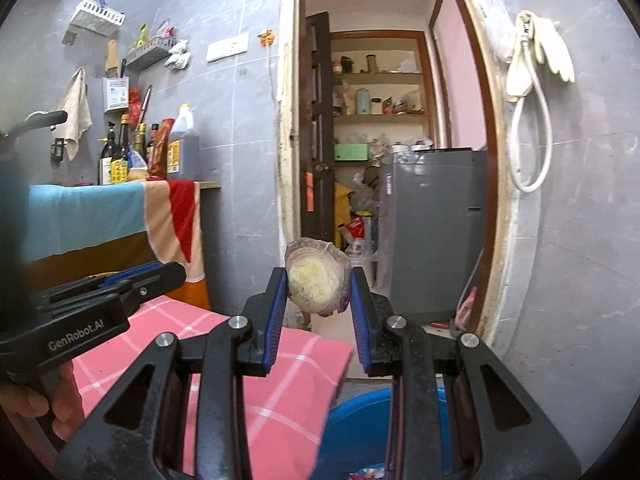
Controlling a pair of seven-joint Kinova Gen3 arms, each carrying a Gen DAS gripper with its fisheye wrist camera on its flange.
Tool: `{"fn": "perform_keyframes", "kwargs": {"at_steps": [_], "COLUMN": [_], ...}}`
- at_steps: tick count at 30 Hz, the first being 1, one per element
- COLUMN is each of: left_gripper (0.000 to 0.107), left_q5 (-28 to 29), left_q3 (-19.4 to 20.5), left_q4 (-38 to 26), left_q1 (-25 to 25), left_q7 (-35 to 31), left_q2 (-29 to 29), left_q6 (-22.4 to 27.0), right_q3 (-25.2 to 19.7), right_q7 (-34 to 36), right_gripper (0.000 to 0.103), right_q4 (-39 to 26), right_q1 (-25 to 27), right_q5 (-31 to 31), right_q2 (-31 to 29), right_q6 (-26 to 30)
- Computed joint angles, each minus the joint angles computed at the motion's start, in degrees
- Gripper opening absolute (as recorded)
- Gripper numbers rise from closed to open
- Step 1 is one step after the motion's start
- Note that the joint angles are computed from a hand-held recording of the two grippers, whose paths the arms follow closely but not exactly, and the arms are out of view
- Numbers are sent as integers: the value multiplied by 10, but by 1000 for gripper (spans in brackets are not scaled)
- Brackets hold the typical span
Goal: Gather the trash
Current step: 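Carry the slice and crumb over the blue bucket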
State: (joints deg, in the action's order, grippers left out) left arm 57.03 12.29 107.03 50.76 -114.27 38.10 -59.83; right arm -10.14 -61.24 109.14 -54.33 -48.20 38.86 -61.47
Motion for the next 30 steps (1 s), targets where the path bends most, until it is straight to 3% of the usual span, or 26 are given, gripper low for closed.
{"fn": "perform_keyframes", "kwargs": {"at_steps": [15,30], "left_gripper": [22,22], "left_q5": [-1,69], "left_q3": [3,1], "left_q4": [-85,-169], "left_q1": [7,-3], "left_q7": [-63,-166], "left_q2": [39,73], "left_q6": [80,203], "right_q3": [3,15], "right_q7": [-40,-67], "right_gripper": [40,40], "right_q4": [77,103], "right_q1": [16,36], "right_q5": [-25,-35], "right_q2": [-18,-27], "right_q6": [-25,28]}}
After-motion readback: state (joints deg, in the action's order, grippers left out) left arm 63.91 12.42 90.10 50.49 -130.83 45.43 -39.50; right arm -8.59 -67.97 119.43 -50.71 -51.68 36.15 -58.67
